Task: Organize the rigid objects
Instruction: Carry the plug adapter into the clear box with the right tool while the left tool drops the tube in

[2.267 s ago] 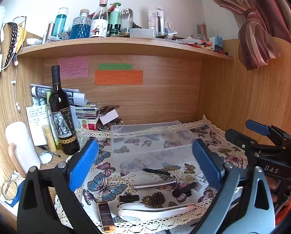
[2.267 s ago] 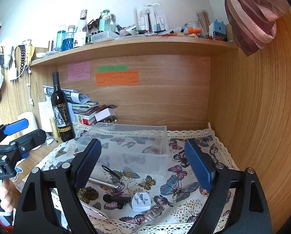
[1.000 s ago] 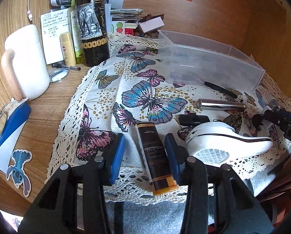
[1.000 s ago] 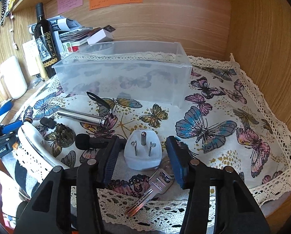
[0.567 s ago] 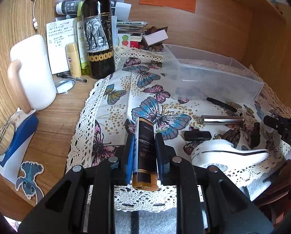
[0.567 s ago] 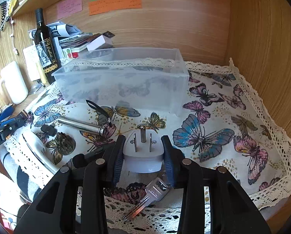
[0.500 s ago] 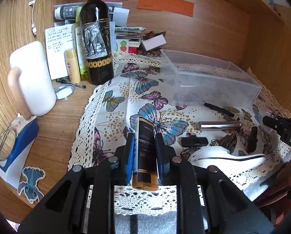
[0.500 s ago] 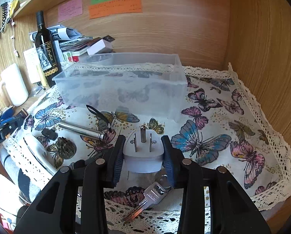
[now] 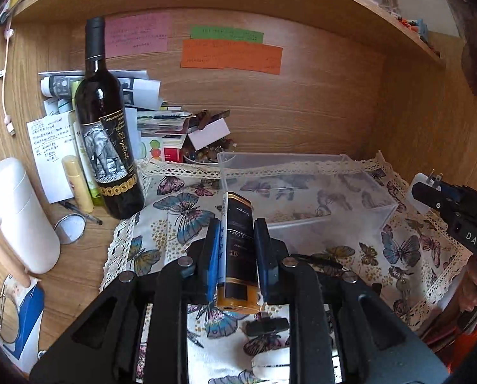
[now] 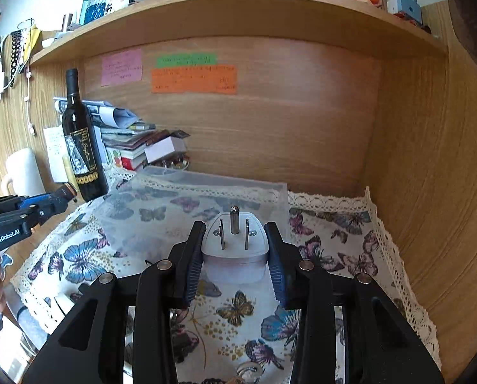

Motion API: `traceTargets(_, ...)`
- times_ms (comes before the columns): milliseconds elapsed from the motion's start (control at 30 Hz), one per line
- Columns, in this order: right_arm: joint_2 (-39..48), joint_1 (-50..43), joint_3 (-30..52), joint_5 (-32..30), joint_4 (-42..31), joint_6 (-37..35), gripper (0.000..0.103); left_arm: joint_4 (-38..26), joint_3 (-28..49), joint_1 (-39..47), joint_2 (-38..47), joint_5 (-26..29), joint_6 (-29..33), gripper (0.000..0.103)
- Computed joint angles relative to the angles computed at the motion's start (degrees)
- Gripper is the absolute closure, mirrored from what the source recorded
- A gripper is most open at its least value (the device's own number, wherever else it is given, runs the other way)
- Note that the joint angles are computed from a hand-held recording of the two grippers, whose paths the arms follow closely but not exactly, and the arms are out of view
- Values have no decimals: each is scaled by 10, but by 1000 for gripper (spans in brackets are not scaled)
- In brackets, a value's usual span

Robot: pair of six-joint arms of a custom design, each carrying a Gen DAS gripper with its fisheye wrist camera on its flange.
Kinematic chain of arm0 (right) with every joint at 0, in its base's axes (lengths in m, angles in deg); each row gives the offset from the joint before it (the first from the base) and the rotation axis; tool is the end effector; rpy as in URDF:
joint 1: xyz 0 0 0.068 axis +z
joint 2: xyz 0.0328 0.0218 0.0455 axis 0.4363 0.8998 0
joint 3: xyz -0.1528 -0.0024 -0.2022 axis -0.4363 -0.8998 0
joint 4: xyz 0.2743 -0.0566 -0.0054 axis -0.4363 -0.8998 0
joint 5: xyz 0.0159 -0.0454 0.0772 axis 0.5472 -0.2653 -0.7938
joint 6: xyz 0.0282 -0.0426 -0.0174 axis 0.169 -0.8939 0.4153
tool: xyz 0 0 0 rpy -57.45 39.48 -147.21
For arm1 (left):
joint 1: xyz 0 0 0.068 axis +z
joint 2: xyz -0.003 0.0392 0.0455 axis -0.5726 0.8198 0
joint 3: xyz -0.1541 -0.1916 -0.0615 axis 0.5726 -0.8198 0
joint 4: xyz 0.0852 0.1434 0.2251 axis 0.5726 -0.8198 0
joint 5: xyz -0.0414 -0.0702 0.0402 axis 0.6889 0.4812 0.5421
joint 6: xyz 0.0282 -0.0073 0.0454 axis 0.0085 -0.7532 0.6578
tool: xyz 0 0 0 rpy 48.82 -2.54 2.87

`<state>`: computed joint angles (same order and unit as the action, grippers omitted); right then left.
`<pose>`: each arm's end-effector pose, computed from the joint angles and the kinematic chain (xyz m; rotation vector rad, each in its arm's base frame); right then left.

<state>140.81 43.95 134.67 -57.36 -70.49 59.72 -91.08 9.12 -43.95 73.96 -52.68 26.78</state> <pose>0.3325 0.1153 0.2531 -0.7371 2.1273 0.2322 0.2531 -0.0314 0.2223 -0.2700 2.1115 0.0102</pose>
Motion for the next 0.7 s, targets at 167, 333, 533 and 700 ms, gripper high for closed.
traceTargets(167,50,2,62,-16,-1,10,69,4,75,26,81,40,9,83)
traceTargets(333,112,10,122,-8,-11,3,69,-11,152,43,167,75,15,83)
traceTargets(533,195,22,190,15,-40,-14,69,-48,256,59,288,109,11,83)
traceTargets(700,266,27,253,16,-79,-18,69,-80,333,62,378,129,2,83)
